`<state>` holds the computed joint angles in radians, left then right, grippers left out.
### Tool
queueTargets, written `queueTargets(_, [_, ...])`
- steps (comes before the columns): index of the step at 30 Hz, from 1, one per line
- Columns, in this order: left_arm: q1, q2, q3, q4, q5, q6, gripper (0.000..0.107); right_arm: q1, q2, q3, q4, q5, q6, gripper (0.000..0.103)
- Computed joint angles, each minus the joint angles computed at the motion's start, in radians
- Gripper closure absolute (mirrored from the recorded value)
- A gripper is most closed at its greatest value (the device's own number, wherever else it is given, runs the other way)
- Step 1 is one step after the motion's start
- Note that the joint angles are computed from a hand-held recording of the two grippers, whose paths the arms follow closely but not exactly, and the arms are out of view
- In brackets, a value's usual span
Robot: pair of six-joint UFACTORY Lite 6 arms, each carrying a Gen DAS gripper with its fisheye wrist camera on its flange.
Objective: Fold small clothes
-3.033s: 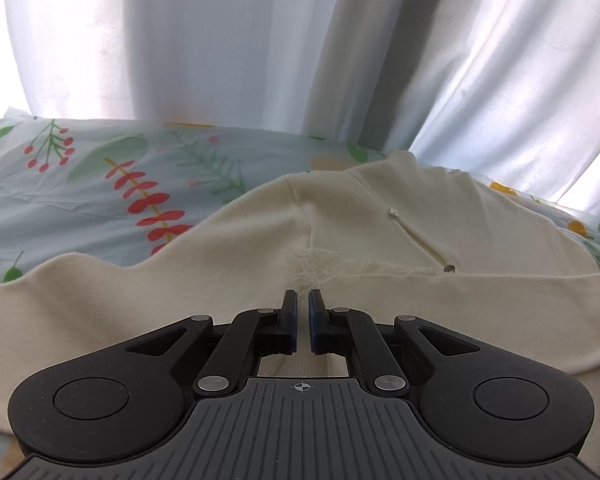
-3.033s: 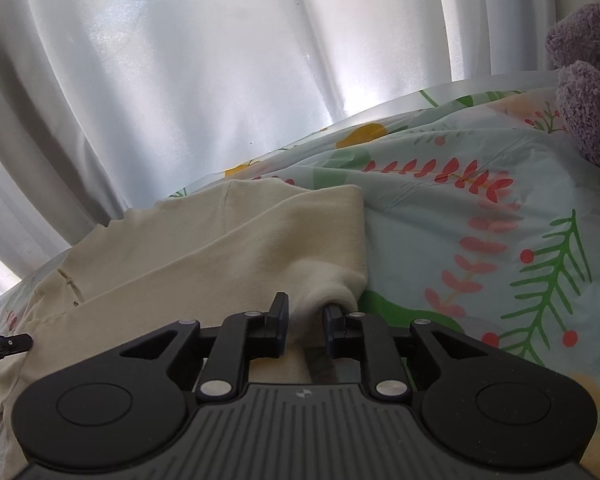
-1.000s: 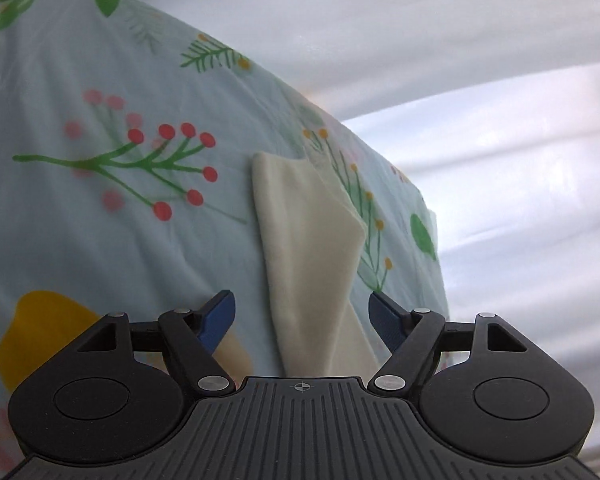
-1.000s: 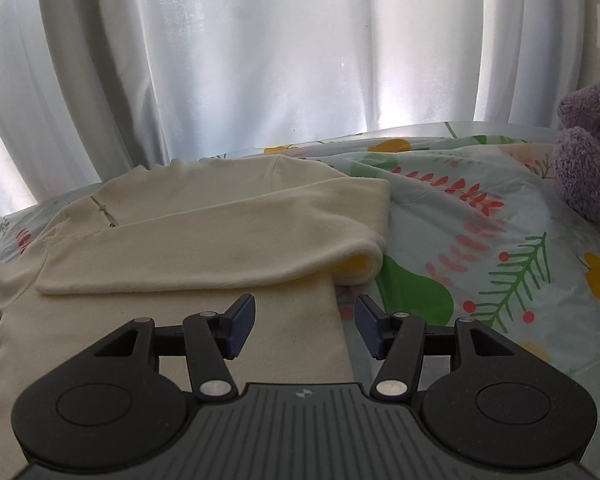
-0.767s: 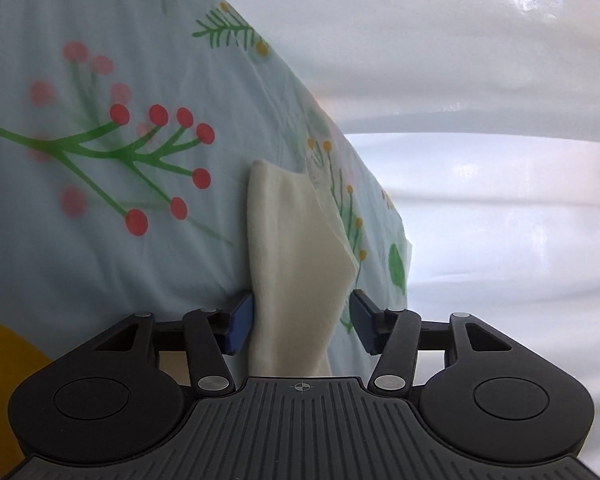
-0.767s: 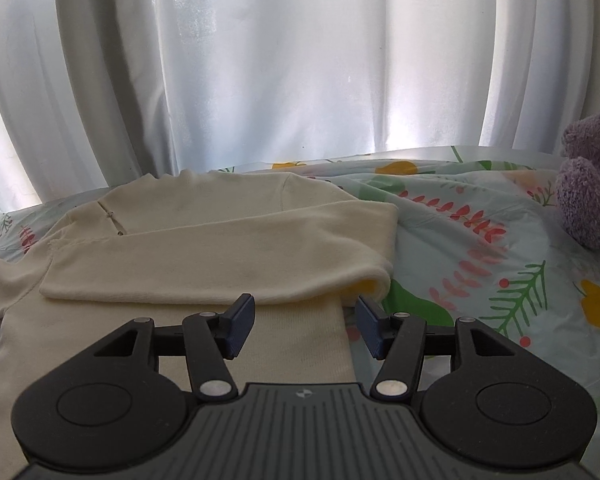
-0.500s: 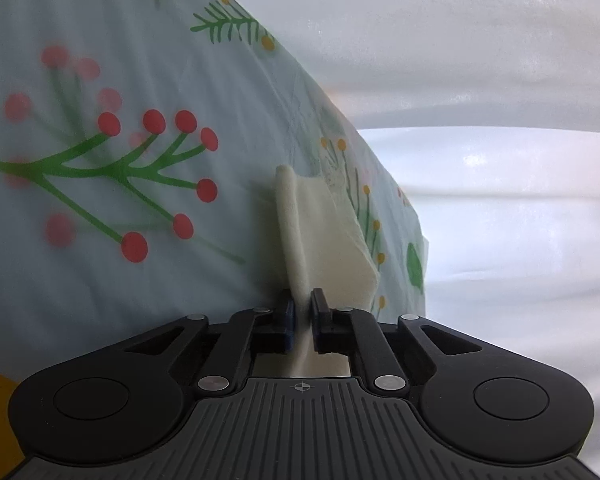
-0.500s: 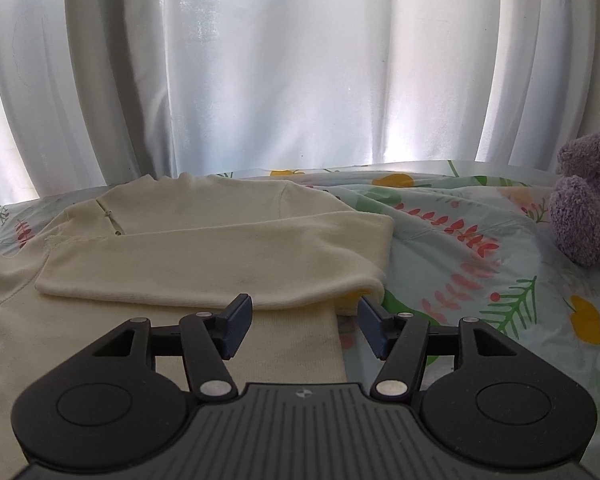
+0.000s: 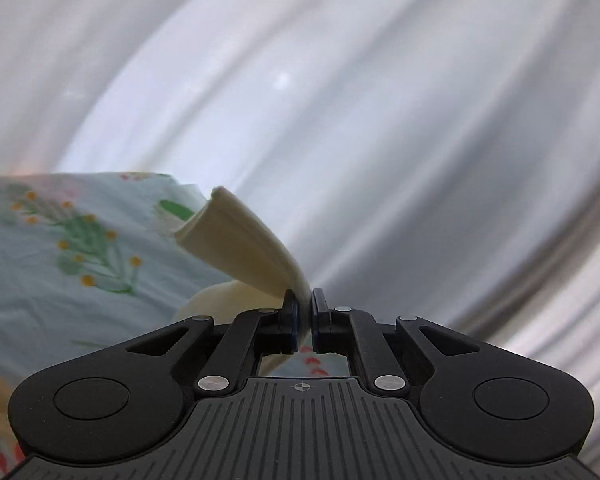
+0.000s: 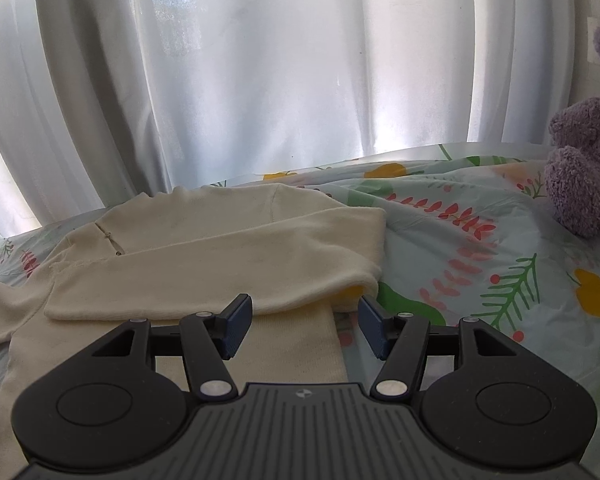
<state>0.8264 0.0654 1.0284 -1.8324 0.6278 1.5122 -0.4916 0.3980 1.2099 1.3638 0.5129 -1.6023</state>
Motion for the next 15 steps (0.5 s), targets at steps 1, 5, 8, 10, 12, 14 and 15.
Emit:
queueTargets(1, [-0.086,-0.049,-0.017,0.011,-0.037,0.044,0.099,-0.001,-0.003,-0.002,0.002,0.007,0.001,0.044])
queueTargets(5, [-0.361,-0.12,-0.068,0.027,-0.11,0.163,0.088,-0.008,-0.015,-0.011,0.003,0.03,-0.003,0.044])
queueTargets(8, [-0.503,-0.08,-0.095,0.099,-0.149,0.115,0.066,-0.004,-0.011,-0.006,-0.027,0.044,0.019,0.044])
queueTargets(10, [-0.557,-0.069,-0.129,0.165,-0.213,0.021,0.067,0.005,0.001,0.009,-0.064,0.065,0.05,0.044])
queueTargets(12, [-0.579,-0.076,-0.193,0.155,-0.289,-0.022,0.067,0.028,0.021,0.035,-0.101,0.098,0.082,0.044])
queueTargets(14, [-0.565,-0.069,-0.232,0.042,-0.364,0.073,0.066,0.063,0.049,0.069,-0.128,0.127,0.109,0.044])
queueTargets(15, [-0.558,-0.089,-0.261,-0.013,-0.405,0.11,0.066,0.089,0.066,0.089,-0.139,0.142,0.123,0.044])
